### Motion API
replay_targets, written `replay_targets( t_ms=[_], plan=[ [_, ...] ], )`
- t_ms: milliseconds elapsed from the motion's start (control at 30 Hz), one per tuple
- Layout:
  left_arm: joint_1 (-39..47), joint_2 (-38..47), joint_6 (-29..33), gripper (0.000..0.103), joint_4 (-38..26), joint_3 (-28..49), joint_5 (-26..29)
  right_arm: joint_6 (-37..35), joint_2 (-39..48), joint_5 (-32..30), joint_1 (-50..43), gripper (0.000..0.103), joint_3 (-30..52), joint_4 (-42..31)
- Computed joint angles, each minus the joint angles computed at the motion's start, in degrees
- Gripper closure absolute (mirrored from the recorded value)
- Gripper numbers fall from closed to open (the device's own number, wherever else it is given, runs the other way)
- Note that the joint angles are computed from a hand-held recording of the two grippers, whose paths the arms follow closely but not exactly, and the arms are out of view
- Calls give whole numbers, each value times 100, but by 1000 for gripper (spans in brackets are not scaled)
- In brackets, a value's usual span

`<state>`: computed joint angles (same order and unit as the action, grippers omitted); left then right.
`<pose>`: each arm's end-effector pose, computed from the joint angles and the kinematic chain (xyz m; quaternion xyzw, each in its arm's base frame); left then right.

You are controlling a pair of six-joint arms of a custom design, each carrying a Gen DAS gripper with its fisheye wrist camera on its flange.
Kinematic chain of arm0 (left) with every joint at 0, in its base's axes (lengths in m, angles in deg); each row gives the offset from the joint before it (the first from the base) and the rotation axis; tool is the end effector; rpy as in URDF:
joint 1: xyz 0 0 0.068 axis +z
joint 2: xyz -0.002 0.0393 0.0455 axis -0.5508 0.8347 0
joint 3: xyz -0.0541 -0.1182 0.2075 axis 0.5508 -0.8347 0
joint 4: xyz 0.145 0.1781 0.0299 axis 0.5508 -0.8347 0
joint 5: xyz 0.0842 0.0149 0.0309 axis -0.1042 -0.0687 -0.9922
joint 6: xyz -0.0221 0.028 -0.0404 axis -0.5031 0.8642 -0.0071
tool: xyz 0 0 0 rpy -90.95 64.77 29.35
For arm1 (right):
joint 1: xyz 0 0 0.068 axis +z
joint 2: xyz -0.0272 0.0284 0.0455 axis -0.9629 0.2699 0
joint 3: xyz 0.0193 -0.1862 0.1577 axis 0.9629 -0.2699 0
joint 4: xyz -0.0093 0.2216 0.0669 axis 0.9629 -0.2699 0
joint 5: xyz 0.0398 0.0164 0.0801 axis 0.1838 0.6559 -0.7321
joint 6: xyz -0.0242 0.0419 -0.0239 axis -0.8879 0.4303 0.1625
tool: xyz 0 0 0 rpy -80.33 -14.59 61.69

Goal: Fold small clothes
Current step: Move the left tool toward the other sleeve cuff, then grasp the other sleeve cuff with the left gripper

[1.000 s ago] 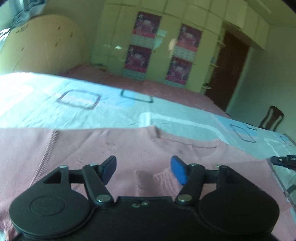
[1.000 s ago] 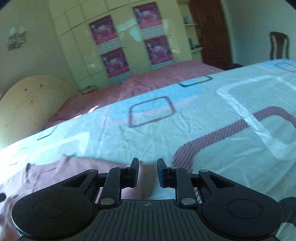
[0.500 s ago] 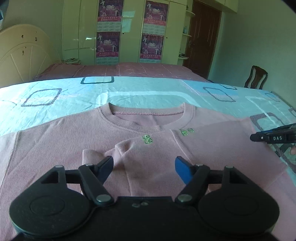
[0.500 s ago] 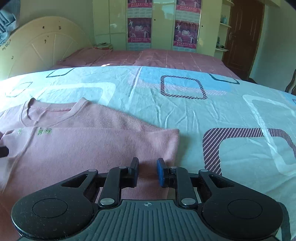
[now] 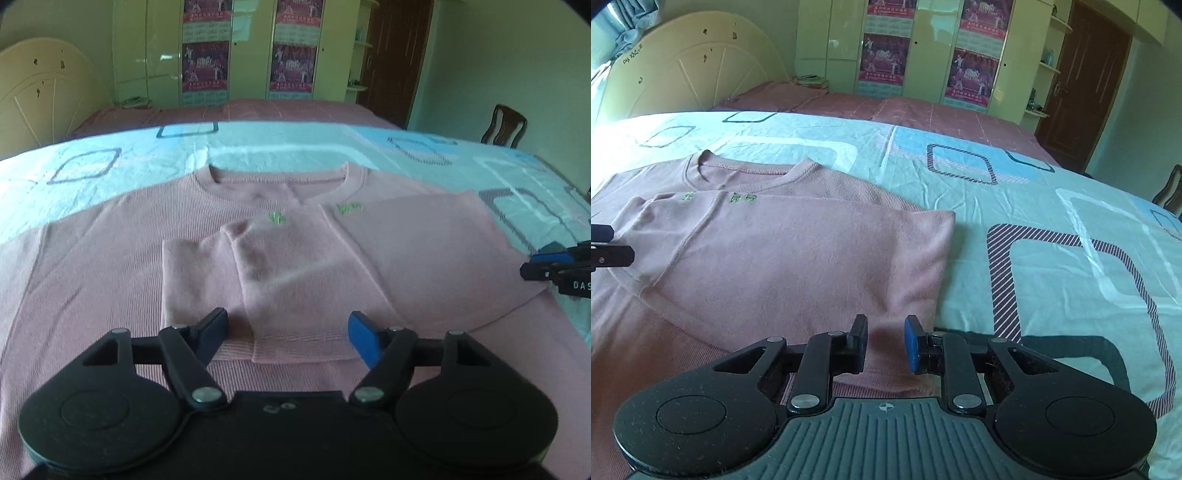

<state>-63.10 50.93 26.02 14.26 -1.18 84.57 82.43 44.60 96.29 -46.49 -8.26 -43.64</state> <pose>0.3023 -0.1709 0.0978 0.1795 0.9062 -0.1015 0.3691 0.2279 0.1065 0.1339 -0.0117 0.9368 -0.0275 0.3485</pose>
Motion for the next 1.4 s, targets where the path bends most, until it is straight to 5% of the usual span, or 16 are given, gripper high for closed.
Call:
replay_targets(
  t_ms=[367, 433, 567, 833, 867, 900, 967, 1100, 1400],
  plan=[
    [110, -201, 333, 27, 30, -208, 201, 627, 239, 641, 480, 82, 196, -408],
    [234, -398, 312, 11, 88, -393, 224, 816, 163, 796, 651, 82, 268, -618],
    [755, -927, 235, 6, 271, -962, 336, 1007, 222, 1077, 1010, 82, 570, -988],
    [3144, -2117, 316, 18, 269, -2155, 1156, 1073, 1048, 1261, 1510, 81, 1675, -1324],
    [3507, -2188, 360, 19, 237, -2225, 1274, 1076, 1163, 1270, 1561, 73, 1821, -1333],
    [3903, -2222, 385, 19, 198, -2263, 1430, 1074, 1251, 1283, 1619, 50, 1939, -1295],
    [4700, -2154, 319, 22, 127, -2250, 1814, 1058, 1360, 1285, 1728, 33, 2085, -1115],
    [6104, -1770, -128, 35, 215, -1962, 2955, 1167, 1626, 1013, 1821, 33, 2484, -940],
    [7381, -304, -1801, 38, 889, -689, 3593, 1055, 2302, 915, 1999, 33, 3527, -1262]
  ],
)
